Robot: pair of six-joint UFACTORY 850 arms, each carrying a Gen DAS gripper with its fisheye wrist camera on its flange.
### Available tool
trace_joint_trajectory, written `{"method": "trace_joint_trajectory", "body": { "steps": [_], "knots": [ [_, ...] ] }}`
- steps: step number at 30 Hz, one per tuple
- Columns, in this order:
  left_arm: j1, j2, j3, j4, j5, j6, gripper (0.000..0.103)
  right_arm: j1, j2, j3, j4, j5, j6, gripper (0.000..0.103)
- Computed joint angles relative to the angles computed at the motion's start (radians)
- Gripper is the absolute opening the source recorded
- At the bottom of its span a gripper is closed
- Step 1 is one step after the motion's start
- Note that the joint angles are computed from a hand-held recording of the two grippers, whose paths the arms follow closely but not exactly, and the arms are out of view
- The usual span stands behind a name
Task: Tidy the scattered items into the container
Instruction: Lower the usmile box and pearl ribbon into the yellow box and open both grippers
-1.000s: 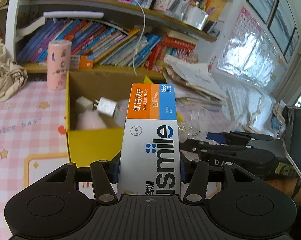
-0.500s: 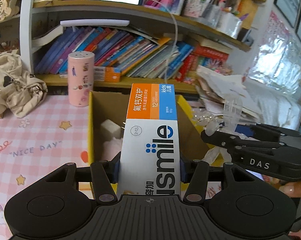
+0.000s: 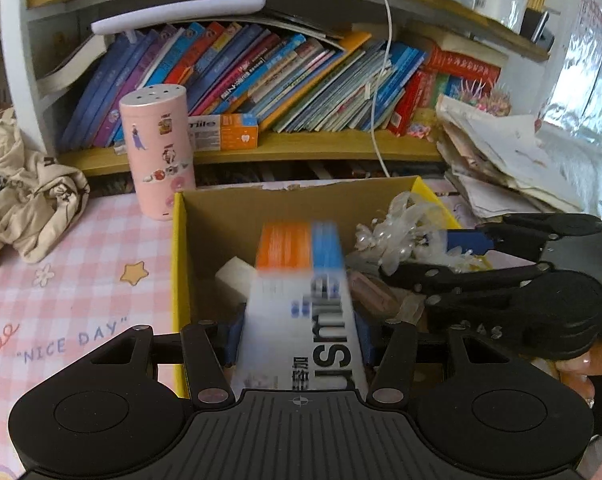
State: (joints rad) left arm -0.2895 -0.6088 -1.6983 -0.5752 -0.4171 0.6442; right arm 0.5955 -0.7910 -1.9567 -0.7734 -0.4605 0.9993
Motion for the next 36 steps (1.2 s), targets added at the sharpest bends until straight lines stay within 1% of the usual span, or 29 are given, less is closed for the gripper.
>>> {"method": "trace_joint_trajectory", "body": {
  "steps": [5, 9, 14, 16, 17, 19, 20, 21, 22, 24, 26, 30, 34, 36],
  "knots": [
    [-0.011, -0.061, -0.077, 0.097, -0.020, -0.071, 0.051, -0.023, -0.098, -0.148, 0.202, -0.083, -0.262, 0.047],
    [-0.014, -0.093, -0.119, 0.130, -0.024, -0.099, 0.051, -0.042, -0.147, -0.231, 0.323, -0.136, -0.388, 0.047],
    [-0.017, -0.107, -0.133, 0.148, -0.012, -0.118, 0.051, -0.046, -0.190, -0.308, 0.356, -0.199, -0.455, 0.048],
    [-0.016, -0.112, -0.140, 0.160, -0.019, -0.138, 0.052, -0.044, -0.201, -0.329, 0.356, -0.219, -0.463, 0.051],
    [-0.015, -0.113, -0.143, 0.171, -0.024, -0.153, 0.054, -0.043, -0.204, -0.333, 0.352, -0.224, -0.462, 0.054],
    [-0.014, -0.109, -0.138, 0.182, -0.023, -0.166, 0.056, -0.042, -0.203, -0.332, 0.350, -0.224, -0.462, 0.057],
    [-0.015, -0.103, -0.129, 0.189, -0.010, -0.171, 0.061, -0.043, -0.201, -0.328, 0.353, -0.220, -0.461, 0.058],
    [-0.017, -0.092, -0.115, 0.204, 0.010, -0.184, 0.064, -0.044, -0.199, -0.325, 0.355, -0.215, -0.460, 0.060],
    [-0.017, -0.083, -0.104, 0.192, 0.026, -0.173, 0.068, -0.044, -0.196, -0.321, 0.357, -0.210, -0.456, 0.061],
    [-0.014, -0.069, -0.088, 0.141, 0.044, -0.123, 0.072, -0.045, -0.189, -0.310, 0.355, -0.200, -0.437, 0.065],
    [-0.016, -0.054, -0.070, 0.122, 0.064, -0.097, 0.076, -0.046, -0.179, -0.296, 0.356, -0.187, -0.419, 0.065],
    [-0.019, -0.018, -0.023, 0.081, 0.104, -0.046, 0.078, -0.041, -0.154, -0.259, 0.324, -0.160, -0.369, 0.069],
    [-0.018, 0.026, 0.034, -0.005, 0.143, 0.031, 0.082, -0.030, -0.109, -0.191, 0.246, -0.121, -0.274, 0.072],
    [-0.017, 0.054, 0.071, -0.067, 0.172, 0.094, 0.083, -0.025, -0.084, -0.155, 0.205, -0.104, -0.219, 0.073]
  ]
}}
